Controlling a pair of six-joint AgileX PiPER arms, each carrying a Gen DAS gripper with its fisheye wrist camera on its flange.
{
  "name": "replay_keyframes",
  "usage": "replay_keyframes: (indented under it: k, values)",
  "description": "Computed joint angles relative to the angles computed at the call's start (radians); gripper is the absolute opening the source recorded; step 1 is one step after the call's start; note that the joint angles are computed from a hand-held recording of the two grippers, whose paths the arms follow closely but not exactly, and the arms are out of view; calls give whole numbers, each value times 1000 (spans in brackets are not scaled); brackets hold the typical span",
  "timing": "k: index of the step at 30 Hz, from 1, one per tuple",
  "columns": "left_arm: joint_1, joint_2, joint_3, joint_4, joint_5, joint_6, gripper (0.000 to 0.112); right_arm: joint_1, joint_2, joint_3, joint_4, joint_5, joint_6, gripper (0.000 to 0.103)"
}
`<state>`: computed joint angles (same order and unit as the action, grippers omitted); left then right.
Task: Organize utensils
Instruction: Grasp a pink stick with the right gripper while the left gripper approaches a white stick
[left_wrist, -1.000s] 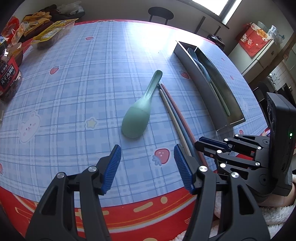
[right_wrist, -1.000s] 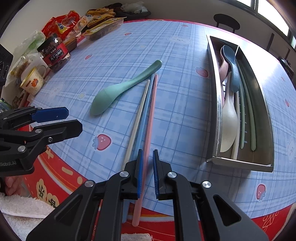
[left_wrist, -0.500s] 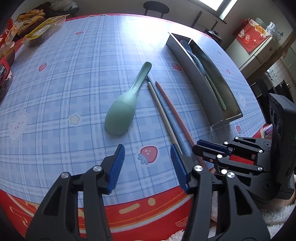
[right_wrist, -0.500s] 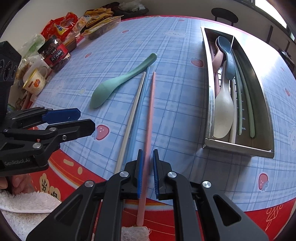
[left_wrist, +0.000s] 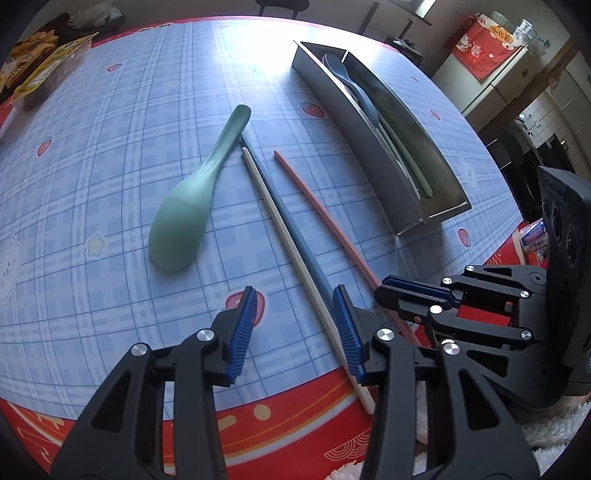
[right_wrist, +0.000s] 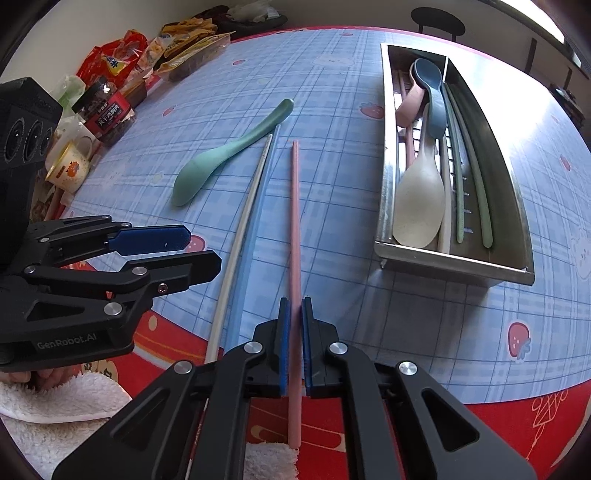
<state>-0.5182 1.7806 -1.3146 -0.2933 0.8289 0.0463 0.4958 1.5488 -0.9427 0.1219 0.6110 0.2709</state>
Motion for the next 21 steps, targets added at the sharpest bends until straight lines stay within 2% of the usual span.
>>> replay_keyframes:
  k: [1, 3, 15, 21]
  values:
    - [-9, 8, -10, 15, 5, -11, 33, -7, -5, 7, 13, -2, -9, 7]
    - [-20, 20, -24, 25, 12, -20, 29, -16, -17, 23, 27, -8, -24, 7]
    - [-71, 53, -58, 131, 23, -82, 28, -27, -39, 54, 51, -33, -58, 7]
    - [-131, 84, -117, 235, 60, -177, 29, -25, -45, 60, 49, -34, -53, 7]
